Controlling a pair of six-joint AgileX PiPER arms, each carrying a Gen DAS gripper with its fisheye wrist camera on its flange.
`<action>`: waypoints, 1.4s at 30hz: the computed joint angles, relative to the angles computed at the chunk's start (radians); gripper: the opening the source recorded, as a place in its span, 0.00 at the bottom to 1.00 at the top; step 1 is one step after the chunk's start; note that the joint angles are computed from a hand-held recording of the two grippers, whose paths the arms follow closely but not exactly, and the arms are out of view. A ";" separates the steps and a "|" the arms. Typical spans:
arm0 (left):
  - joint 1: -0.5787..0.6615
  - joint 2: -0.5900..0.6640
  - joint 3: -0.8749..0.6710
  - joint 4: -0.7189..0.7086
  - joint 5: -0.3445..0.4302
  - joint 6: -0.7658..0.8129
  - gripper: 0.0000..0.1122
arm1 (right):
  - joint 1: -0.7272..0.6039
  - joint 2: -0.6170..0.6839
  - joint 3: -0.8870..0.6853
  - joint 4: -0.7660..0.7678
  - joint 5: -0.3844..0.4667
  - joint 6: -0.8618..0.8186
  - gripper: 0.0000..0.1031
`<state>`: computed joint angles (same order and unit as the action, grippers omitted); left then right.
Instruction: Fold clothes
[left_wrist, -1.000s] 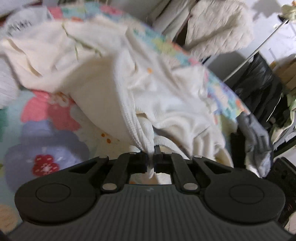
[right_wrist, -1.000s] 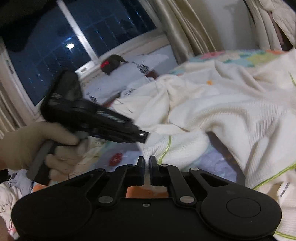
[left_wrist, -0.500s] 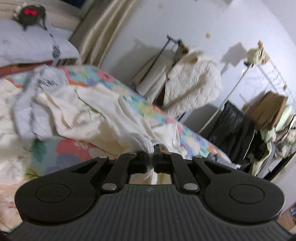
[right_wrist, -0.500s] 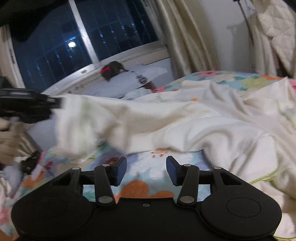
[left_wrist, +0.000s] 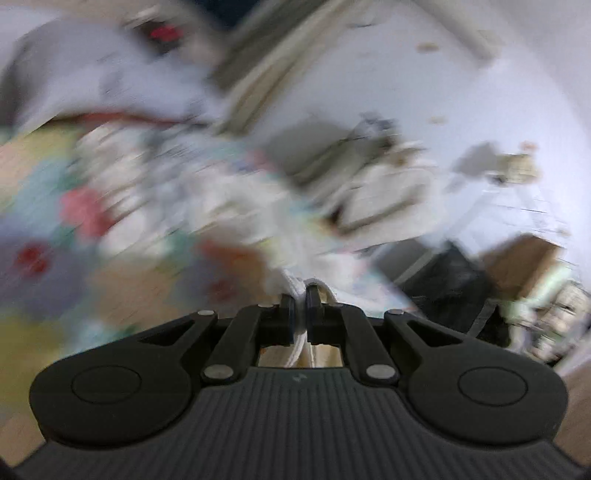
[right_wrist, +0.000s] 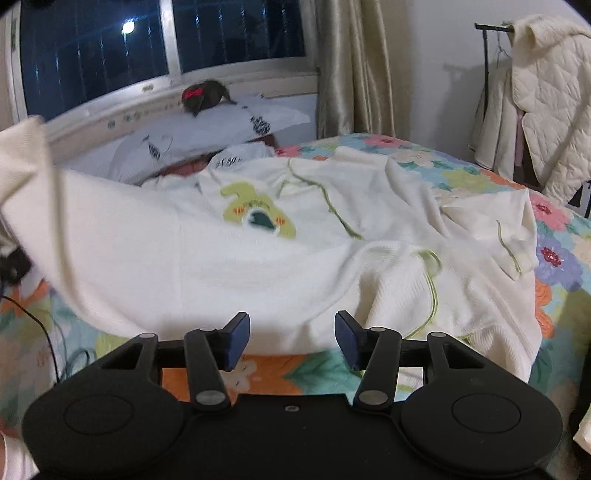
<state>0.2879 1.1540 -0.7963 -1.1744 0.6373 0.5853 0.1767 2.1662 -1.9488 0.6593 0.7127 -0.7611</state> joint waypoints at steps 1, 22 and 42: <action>0.012 0.048 0.019 0.043 -0.002 -0.018 0.05 | 0.010 -0.005 0.012 -0.014 -0.020 0.000 0.55; -0.188 0.431 -0.373 0.120 -0.108 0.196 0.20 | -0.040 0.169 -0.215 -0.248 0.080 0.369 0.56; -0.444 1.228 -1.456 0.496 0.384 -0.088 0.25 | -0.229 0.040 -0.186 0.041 0.401 -0.058 0.06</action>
<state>-0.1559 2.3823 -2.2527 -0.6782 1.0214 0.4973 -0.0521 2.2057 -2.1349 0.6999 1.1142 -0.8194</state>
